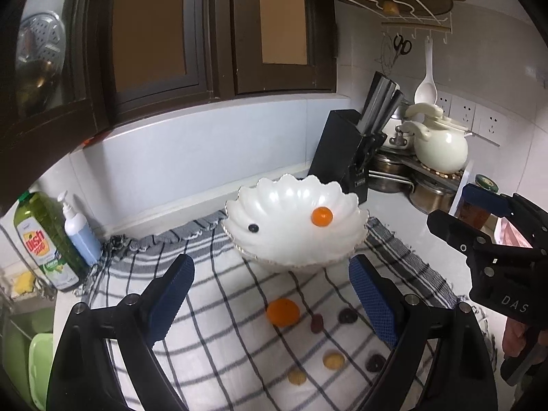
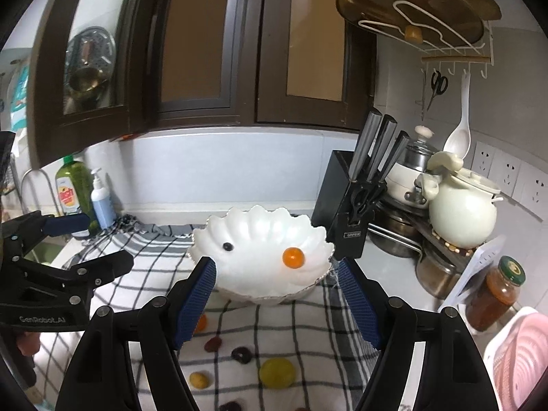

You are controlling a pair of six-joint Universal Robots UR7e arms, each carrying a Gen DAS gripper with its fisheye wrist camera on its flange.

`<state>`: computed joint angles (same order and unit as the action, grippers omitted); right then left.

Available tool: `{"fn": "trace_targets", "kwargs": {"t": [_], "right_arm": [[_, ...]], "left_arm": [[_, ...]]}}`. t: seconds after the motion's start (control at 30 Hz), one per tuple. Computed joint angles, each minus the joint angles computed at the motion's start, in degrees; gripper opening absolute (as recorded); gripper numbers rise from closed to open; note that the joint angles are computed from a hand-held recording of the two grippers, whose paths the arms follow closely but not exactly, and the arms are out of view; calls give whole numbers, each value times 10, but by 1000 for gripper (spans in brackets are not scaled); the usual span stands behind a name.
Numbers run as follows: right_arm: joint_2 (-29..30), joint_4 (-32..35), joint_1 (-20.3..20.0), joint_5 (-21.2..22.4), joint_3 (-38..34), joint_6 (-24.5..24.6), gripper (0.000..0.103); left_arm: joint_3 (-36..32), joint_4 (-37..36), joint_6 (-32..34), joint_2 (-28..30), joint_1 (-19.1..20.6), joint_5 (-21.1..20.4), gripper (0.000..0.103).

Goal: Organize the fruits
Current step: 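Withdraw both grippers from the bowl back over the cloth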

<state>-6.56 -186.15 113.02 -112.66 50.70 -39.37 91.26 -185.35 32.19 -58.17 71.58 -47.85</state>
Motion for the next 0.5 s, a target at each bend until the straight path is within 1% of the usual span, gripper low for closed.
{"fn": "trace_targets", "kwargs": {"t": [0.13, 0.27, 0.5], "right_arm": [[-13, -17, 0, 0, 40, -5, 75], [-27, -12, -4, -3, 75, 14, 75], [-43, -3, -12, -11, 124, 34, 75]], "left_arm": [[28, -17, 4, -10, -3, 11, 93], [58, -30, 0, -19, -5, 24, 93], [92, -8, -20, -30, 0, 32, 92]]}}
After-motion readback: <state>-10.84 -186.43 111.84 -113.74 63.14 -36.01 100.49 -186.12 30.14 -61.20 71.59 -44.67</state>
